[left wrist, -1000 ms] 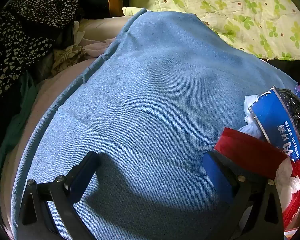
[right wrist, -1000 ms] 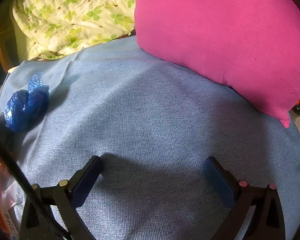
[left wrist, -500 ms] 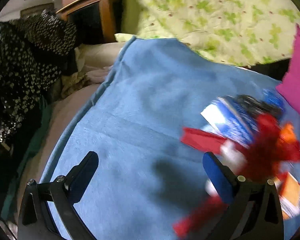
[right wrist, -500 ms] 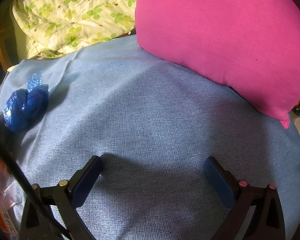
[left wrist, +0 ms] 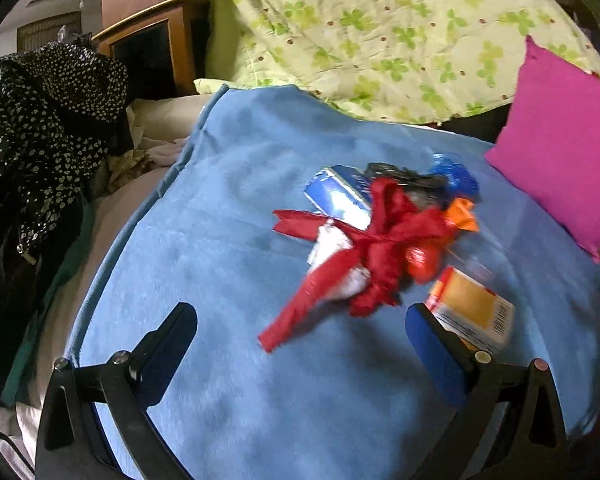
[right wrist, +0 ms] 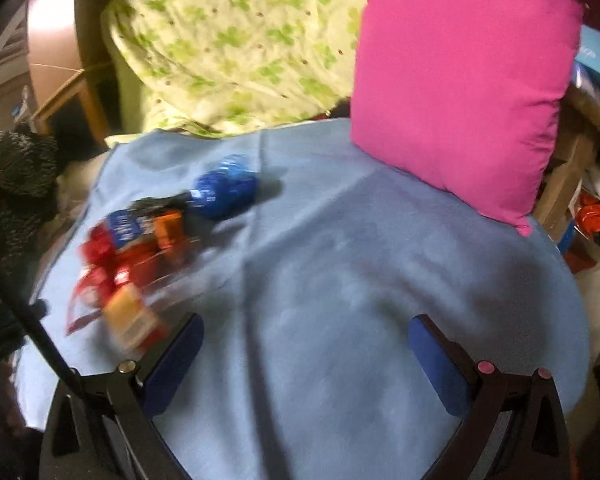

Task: Collect trash

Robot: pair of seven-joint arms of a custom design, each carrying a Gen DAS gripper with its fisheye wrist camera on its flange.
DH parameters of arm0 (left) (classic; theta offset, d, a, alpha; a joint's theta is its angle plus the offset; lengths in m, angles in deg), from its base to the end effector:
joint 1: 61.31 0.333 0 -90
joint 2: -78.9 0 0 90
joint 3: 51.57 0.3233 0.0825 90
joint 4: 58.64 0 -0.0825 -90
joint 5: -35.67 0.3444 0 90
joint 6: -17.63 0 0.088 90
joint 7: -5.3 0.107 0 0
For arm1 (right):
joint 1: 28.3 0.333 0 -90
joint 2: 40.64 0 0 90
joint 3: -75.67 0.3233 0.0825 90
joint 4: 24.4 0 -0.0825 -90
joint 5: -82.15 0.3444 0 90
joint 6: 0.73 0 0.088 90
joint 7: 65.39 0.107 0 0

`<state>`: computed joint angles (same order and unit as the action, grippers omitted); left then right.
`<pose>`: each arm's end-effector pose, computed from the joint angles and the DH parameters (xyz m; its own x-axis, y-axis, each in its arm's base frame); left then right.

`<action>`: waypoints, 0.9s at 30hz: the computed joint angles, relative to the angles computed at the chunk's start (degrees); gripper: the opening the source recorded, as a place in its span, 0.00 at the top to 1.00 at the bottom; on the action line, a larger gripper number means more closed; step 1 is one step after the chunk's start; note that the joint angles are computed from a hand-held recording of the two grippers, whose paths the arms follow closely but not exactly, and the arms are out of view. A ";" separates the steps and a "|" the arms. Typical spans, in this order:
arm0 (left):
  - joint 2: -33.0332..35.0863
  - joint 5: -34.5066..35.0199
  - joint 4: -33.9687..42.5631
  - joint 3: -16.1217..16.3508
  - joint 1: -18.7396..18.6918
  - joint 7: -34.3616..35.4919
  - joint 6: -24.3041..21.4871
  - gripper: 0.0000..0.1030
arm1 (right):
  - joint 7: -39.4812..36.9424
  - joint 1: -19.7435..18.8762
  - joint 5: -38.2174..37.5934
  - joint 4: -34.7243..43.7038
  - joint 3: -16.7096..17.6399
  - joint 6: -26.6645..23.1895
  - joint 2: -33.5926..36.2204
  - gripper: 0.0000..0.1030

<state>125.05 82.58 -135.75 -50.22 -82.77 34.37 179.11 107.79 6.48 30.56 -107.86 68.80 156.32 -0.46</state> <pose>0.6900 -0.2969 0.3343 -0.0027 -1.0000 0.0086 -0.6974 -0.0043 -0.7167 0.6177 0.3869 0.3516 -0.1137 -0.9861 -0.1215 -0.6743 0.1664 -0.7194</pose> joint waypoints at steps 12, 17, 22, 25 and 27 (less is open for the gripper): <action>-5.80 6.33 -8.33 1.44 -1.98 -8.12 3.13 0.00 | 6.90 4.65 -7.96 -5.10 0.78 -0.37 -3.80 0.00; -6.44 7.90 -8.96 1.16 -2.05 -9.29 3.31 0.00 | 7.18 4.97 -8.75 -5.25 1.32 -1.16 -4.12 0.00; -6.62 8.39 -9.13 0.63 -1.87 -9.57 3.32 0.00 | 7.78 4.83 -9.43 -5.70 1.57 -1.03 -4.43 0.00; -6.74 8.55 -9.35 0.45 -1.70 -9.39 3.45 0.00 | 8.65 4.95 -10.03 -5.83 1.47 -0.96 -4.54 0.00; -6.78 8.59 -9.37 0.36 -1.71 -9.28 3.34 0.00 | 8.64 4.84 -10.14 -5.90 1.61 -0.99 -4.59 0.00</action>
<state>118.27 91.17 -145.12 -49.87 -84.48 25.09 182.45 116.43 11.32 20.42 -113.76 70.41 155.34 -5.05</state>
